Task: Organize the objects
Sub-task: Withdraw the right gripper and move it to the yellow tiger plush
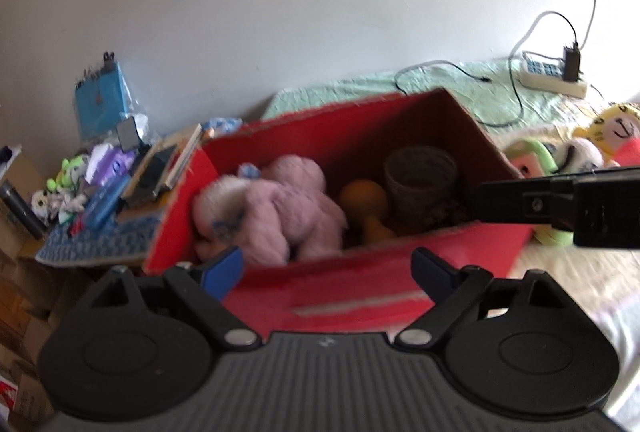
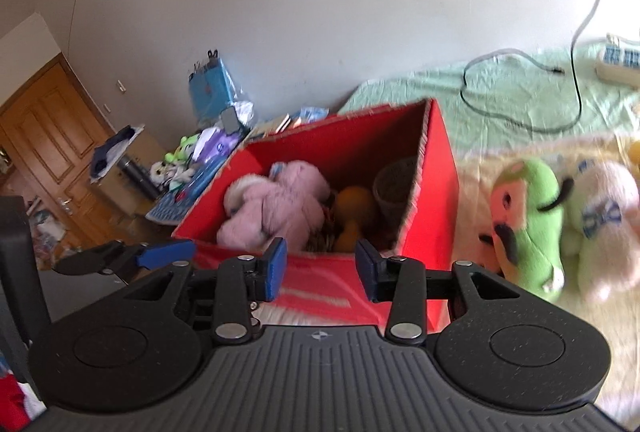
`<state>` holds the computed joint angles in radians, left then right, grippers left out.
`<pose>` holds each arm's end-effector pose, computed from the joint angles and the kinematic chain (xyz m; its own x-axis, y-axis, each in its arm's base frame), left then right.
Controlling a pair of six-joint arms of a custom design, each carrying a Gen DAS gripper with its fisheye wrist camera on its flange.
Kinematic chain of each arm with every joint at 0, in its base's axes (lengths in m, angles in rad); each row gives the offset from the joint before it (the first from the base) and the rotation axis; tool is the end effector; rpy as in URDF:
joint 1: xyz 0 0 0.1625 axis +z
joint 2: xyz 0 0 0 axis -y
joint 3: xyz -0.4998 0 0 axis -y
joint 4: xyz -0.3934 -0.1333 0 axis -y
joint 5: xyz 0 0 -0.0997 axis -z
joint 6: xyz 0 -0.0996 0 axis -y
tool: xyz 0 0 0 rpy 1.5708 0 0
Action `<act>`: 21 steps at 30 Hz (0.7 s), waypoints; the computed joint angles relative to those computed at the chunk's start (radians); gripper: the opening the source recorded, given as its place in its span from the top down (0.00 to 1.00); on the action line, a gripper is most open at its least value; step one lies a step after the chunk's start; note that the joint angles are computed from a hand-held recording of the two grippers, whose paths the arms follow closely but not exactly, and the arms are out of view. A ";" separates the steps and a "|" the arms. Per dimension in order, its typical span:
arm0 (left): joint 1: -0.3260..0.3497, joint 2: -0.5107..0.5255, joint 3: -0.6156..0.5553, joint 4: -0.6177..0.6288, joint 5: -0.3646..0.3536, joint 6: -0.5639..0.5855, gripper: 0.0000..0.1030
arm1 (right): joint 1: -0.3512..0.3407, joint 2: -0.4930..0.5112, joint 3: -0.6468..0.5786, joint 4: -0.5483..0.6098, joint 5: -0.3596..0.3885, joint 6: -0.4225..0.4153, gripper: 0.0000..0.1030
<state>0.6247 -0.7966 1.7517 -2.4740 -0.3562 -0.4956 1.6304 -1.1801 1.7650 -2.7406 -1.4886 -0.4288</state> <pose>-0.4145 -0.5783 0.1588 -0.5299 -0.0039 -0.8480 0.6344 0.6618 -0.3995 0.1803 -0.6467 0.3797 -0.8817 -0.4412 0.1673 -0.4577 0.7134 -0.5306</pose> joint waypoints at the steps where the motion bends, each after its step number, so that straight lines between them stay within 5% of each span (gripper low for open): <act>1: -0.004 0.001 -0.005 0.034 -0.015 -0.035 0.12 | -0.008 -0.009 -0.002 0.024 -0.002 0.005 0.59; 11: -0.035 0.065 -0.060 0.164 -0.138 -0.148 0.14 | -0.090 -0.078 -0.003 0.151 -0.025 0.073 0.59; 21: -0.036 0.166 -0.150 0.110 -0.275 -0.028 0.19 | -0.174 -0.135 -0.011 0.183 -0.062 0.165 0.59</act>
<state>0.5884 -0.6302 1.6018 -2.3637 -0.6311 -0.5236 1.4568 -1.3146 1.7539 -2.5580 -1.5503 -0.2634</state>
